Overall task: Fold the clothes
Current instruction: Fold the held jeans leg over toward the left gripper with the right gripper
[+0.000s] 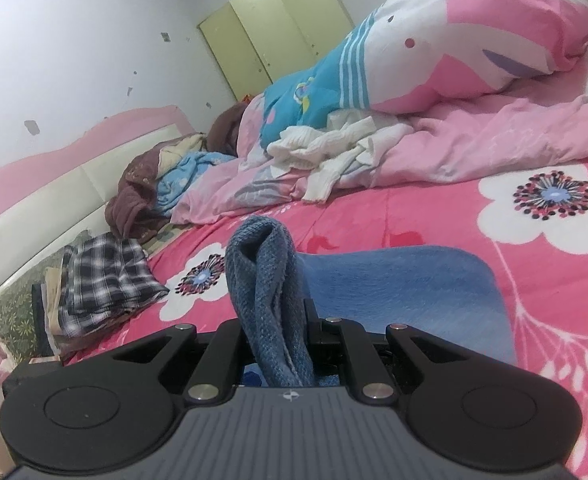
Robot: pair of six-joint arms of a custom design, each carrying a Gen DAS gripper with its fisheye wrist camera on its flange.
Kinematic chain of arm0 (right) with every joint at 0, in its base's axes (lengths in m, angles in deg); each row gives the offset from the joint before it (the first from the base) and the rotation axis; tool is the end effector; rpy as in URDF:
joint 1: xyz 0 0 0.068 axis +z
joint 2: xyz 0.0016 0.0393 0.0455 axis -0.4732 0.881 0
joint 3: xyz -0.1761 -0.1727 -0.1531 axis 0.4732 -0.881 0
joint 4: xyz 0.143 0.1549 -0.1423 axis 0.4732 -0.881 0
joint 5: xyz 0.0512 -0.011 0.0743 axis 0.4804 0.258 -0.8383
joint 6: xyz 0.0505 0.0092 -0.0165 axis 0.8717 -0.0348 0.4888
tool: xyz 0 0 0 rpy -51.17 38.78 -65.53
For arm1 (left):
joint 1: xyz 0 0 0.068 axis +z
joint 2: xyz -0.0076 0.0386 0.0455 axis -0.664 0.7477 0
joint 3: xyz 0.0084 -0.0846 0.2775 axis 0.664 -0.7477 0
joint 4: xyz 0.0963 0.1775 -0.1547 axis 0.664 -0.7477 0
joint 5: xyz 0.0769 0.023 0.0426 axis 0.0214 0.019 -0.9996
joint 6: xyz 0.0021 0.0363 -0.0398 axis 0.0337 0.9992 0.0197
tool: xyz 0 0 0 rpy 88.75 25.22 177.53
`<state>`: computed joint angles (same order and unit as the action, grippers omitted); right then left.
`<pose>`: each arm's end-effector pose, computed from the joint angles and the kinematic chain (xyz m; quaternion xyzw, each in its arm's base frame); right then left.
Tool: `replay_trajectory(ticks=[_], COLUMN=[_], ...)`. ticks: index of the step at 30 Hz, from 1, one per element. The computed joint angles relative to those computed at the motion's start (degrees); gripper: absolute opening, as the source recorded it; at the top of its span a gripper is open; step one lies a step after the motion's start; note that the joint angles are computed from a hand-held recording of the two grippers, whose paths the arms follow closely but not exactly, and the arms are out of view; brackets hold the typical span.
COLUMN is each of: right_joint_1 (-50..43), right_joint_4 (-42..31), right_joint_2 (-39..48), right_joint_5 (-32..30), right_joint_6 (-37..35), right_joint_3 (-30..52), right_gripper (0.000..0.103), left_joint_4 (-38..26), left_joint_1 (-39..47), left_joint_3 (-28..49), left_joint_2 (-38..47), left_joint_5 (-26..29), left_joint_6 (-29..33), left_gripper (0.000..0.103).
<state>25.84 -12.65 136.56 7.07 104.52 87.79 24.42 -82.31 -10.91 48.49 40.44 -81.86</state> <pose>0.1346 0.1523 0.0946 0.0766 0.8322 0.2103 0.5073 0.1915 -0.1599 0.0325 0.1645 0.8638 -0.1841 0.4392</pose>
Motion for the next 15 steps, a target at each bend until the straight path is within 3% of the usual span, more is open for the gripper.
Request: replay_trajectory(ticks=[15], right_joint_1=[0.5], right_joint_4=[-0.9], right_joint_2=[1.7], right_joint_5=[-1.6], right_joint_6=[0.1], right_joint_3=[2.2], right_gripper=[0.01], left_joint_4=[0.2], left_joint_1=[0.2], left_joint_3=[-0.2], left_joint_2=[0.0], left_joint_5=[0.4], left_joint_6=[-0.1], left_gripper=[0.068])
